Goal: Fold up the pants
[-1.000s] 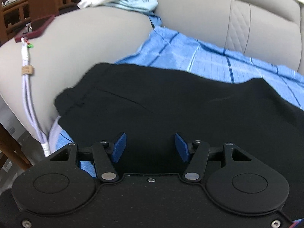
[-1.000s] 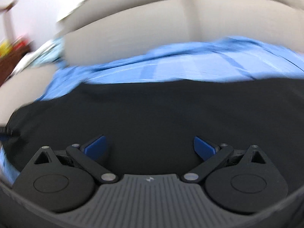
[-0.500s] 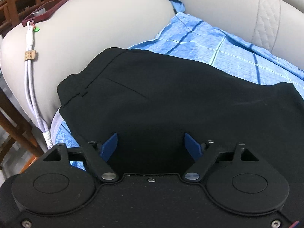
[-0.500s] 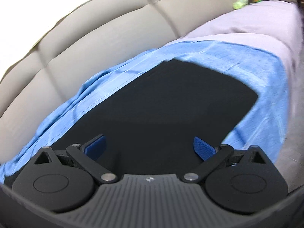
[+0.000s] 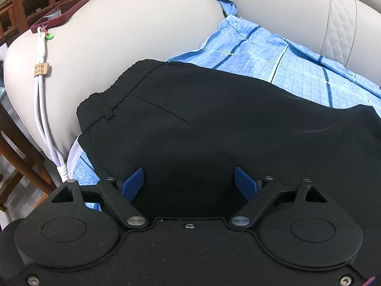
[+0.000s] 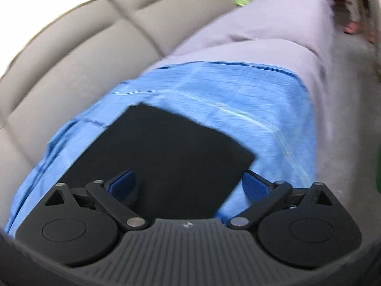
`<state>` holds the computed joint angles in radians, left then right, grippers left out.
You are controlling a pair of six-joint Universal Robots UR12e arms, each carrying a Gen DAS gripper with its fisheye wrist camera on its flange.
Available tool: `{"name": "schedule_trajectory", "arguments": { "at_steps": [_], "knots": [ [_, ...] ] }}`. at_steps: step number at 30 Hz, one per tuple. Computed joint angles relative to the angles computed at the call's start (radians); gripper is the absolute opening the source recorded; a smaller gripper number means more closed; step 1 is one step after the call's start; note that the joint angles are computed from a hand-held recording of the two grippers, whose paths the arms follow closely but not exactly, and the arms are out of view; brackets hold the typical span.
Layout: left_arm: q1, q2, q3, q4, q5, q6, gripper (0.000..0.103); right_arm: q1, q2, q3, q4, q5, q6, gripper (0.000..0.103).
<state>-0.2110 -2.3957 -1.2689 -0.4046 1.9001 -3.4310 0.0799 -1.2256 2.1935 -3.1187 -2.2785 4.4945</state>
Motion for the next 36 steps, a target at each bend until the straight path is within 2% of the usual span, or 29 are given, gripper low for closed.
{"name": "schedule_trajectory", "arguments": {
  "at_steps": [2,5,8,11,12,16,22,28,31,36],
  "knots": [
    [0.0,0.0,0.001,-0.001,0.0,0.001,0.084,-0.018,-0.008,0.018,-0.015,0.048,0.047,0.097],
    [0.001,0.0,0.003,-0.008,-0.003,0.0,0.084,-0.036,-0.021,0.033,-0.062,0.123,-0.001,0.098],
    [0.002,0.0,0.004,-0.012,-0.007,-0.004,0.084,-0.051,-0.027,0.059,-0.189,0.206,-0.063,0.097],
    [0.001,-0.001,0.004,-0.011,-0.007,-0.006,0.084,-0.067,-0.003,0.073,-0.349,0.268,-0.067,0.096],
    [0.001,-0.001,0.004,-0.011,-0.007,-0.006,0.084,-0.07,0.001,0.069,-0.356,0.276,-0.067,0.096],
    [0.004,0.001,0.002,-0.009,-0.016,-0.006,0.084,-0.07,-0.007,0.036,-0.262,0.258,-0.116,0.096],
    [0.005,0.002,-0.002,-0.002,-0.019,0.001,0.084,-0.07,-0.016,0.04,-0.232,0.223,-0.101,0.096],
    [0.006,0.002,-0.003,0.003,-0.024,0.006,0.085,-0.113,-0.024,0.059,-0.249,0.227,-0.136,0.096],
    [0.005,0.001,-0.004,0.009,-0.018,0.014,0.085,-0.146,-0.028,0.065,-0.261,0.279,-0.221,0.097],
    [-0.002,-0.003,0.0,0.013,0.003,0.018,0.085,-0.18,-0.025,0.035,-0.226,0.392,-0.451,0.1]
  ]
}}
